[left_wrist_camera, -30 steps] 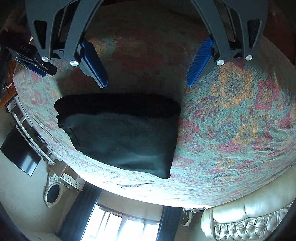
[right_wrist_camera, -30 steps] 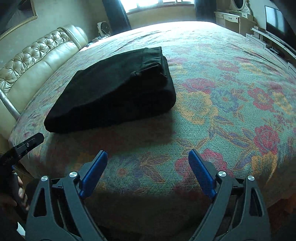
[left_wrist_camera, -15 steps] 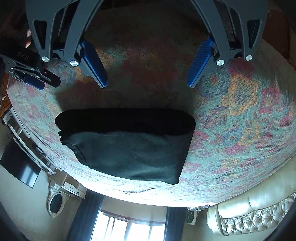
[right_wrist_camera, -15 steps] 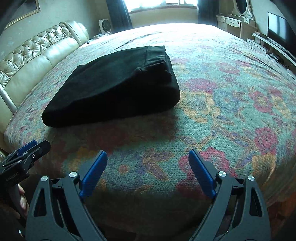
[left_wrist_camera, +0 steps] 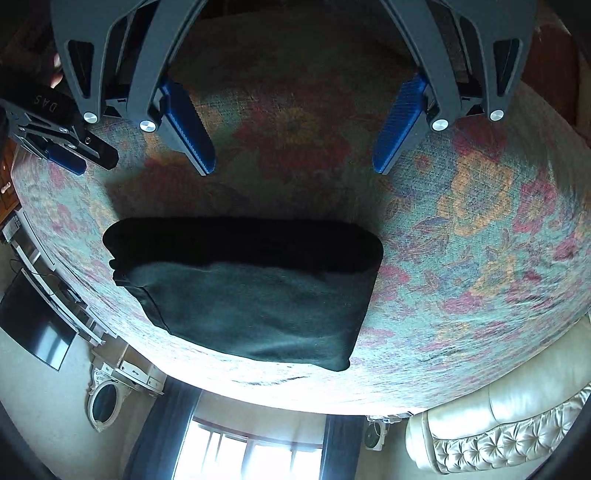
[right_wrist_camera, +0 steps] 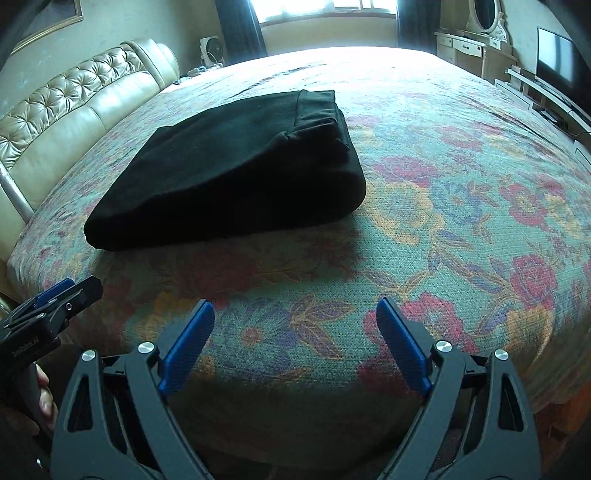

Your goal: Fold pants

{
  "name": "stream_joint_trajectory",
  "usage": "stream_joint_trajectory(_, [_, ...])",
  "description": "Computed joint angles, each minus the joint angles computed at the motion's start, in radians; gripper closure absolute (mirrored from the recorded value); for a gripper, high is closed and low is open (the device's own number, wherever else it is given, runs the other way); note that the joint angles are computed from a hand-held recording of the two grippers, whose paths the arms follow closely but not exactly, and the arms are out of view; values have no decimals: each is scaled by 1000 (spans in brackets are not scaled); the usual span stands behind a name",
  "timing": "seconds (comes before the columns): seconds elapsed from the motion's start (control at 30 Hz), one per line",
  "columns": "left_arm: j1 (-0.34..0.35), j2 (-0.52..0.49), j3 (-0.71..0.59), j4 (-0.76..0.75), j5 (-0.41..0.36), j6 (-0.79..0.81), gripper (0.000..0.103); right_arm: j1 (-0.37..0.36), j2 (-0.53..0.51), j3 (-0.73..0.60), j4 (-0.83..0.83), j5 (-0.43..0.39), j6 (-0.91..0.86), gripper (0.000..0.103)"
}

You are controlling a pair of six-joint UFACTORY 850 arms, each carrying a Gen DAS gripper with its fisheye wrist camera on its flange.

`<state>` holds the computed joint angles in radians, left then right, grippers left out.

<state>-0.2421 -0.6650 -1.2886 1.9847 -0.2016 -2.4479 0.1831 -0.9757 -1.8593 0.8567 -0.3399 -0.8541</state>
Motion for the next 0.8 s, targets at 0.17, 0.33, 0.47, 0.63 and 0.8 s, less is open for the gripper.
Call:
stream_joint_trajectory(0.17, [-3, -1, -1, -41, -7, 44, 17, 1, 1, 3, 4, 1, -3, 14])
stream_joint_trajectory(0.33, [-4, -2, -3, -85, -11, 82, 17, 2, 3, 7, 4, 0, -3, 14])
stream_joint_trajectory(0.47, [-5, -3, -5, -118, -16, 112, 17, 2, 3, 7, 2, -2, 0, 14])
stream_joint_trajectory(0.63, [-8, -2, -9, -163, -29, 158, 17, 2, 5, 10, 12, -4, -6, 14])
stream_joint_trajectory(0.8, [-13, 5, -8, -184, -69, 184, 17, 6, 17, 21, 27, 8, -23, 14])
